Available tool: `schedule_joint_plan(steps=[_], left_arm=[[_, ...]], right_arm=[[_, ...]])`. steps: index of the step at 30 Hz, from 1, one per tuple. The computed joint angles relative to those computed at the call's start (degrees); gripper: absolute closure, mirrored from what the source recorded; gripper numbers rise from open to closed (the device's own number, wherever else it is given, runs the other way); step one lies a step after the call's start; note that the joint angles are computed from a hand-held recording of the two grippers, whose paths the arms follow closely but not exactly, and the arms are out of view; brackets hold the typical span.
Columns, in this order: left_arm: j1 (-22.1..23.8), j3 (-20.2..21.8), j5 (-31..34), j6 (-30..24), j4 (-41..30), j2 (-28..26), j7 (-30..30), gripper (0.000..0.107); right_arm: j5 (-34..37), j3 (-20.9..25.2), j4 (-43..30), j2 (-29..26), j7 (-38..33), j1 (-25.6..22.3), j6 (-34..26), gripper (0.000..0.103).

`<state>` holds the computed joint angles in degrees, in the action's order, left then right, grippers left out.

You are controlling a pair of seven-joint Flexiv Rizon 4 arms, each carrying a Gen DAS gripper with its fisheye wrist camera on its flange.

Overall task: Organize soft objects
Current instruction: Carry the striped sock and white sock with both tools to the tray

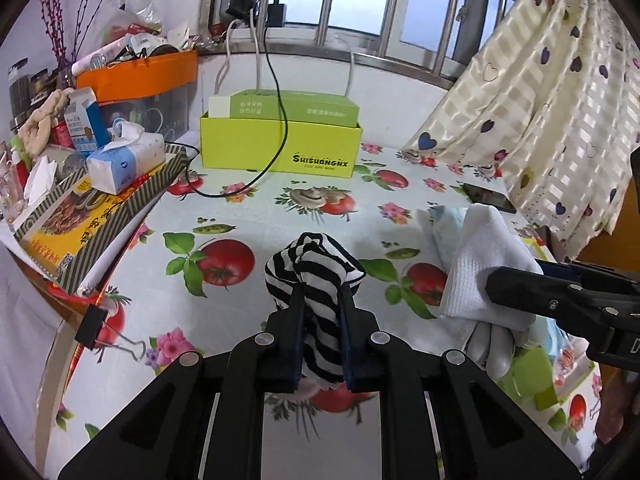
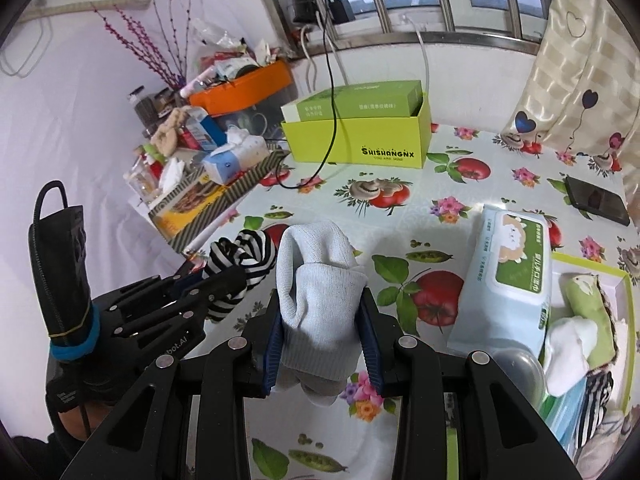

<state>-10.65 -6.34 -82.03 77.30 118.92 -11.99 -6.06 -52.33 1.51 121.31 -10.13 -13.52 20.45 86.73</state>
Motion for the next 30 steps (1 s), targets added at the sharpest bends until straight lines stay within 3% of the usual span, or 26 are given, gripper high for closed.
schedule_joint_plan(steps=[8,19,30], left_arm=[[-2.2,0.3,-4.1,-0.4,2.4,3.0,2.9,0.092],[-4.9,1.1,-7.4,-0.5,4.2,5.9,5.5,0.092],[-7.0,1.4,-8.8,-1.4,5.7,8.5,7.2,0.092]], right_arm=[[-15.9,-2.2,3.7,3.6,13.9,-2.9,3.9,0.070],[-35.1,2.1,4.2,6.6,30.5,-12.5,6.6,0.070],[-41.5,4.4,5.3,9.7,36.2,-16.8,6.9,0.070]])
